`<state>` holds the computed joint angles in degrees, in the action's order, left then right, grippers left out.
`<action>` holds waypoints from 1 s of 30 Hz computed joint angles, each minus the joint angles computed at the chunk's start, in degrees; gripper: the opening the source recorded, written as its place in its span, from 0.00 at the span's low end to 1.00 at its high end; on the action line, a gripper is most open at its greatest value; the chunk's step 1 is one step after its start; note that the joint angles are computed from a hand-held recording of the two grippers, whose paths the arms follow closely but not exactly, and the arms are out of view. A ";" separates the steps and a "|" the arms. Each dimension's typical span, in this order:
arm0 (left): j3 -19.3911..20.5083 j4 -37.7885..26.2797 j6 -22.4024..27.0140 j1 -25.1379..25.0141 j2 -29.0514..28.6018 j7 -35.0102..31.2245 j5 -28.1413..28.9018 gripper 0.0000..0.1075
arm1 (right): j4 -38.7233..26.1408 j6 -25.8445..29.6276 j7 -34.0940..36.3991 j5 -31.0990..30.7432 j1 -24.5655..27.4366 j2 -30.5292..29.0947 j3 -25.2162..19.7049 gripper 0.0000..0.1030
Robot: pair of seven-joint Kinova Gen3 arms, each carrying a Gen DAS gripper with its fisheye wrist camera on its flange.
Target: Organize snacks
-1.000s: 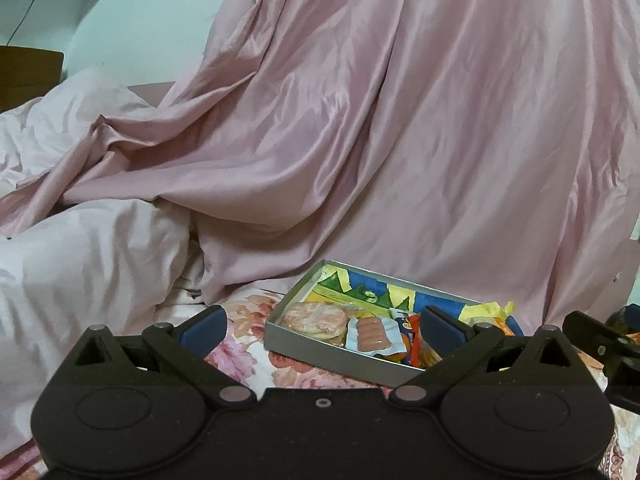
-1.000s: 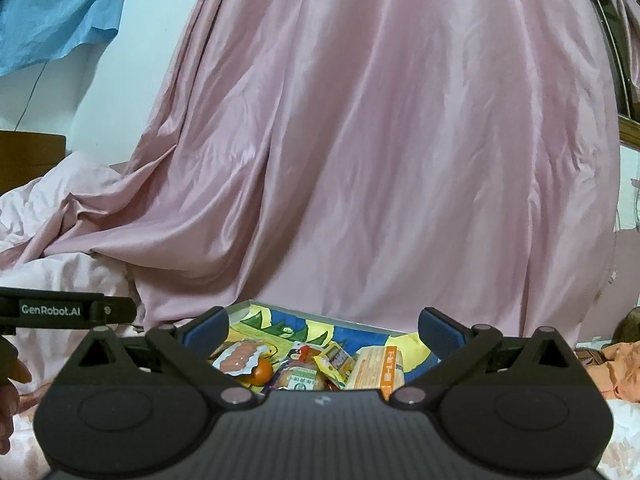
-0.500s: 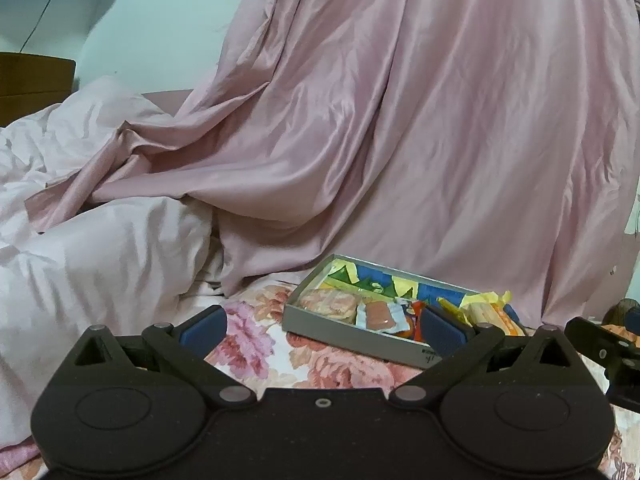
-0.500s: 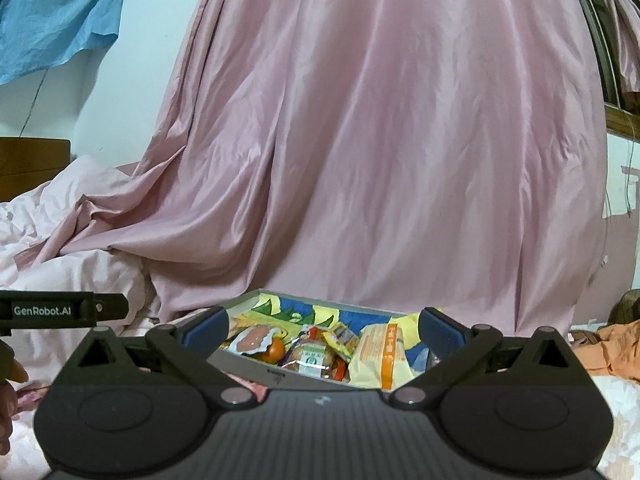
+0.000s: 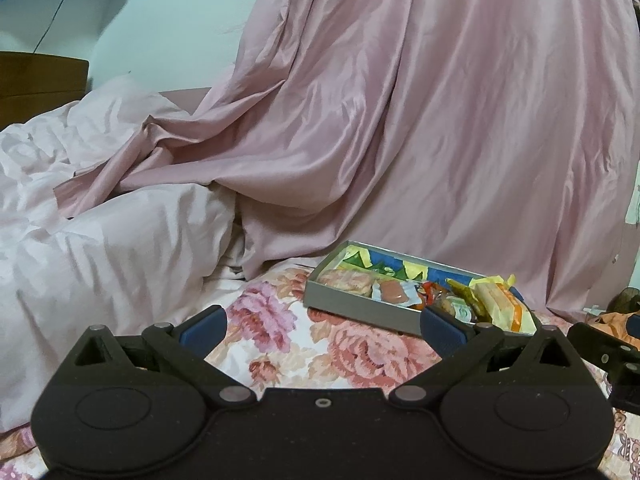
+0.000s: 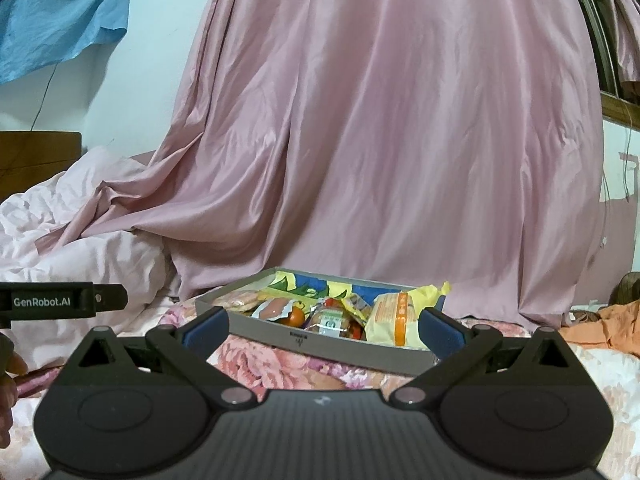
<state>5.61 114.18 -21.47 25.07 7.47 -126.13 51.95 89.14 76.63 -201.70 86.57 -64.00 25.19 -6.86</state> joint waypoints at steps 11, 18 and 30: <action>1.05 4.56 -1.82 -0.93 -1.67 3.08 -3.95 0.95 | -0.05 1.04 -1.45 -1.85 -1.49 0.44 -0.52 1.00; 1.84 7.99 -3.96 -1.30 -2.48 4.56 -7.17 0.95 | 0.50 1.84 -3.19 -2.75 -2.85 0.92 -0.71 1.00; 2.79 12.36 -6.49 -1.69 -2.91 6.88 -10.89 0.95 | 0.99 1.98 -5.57 -5.24 -4.03 2.05 -0.80 1.00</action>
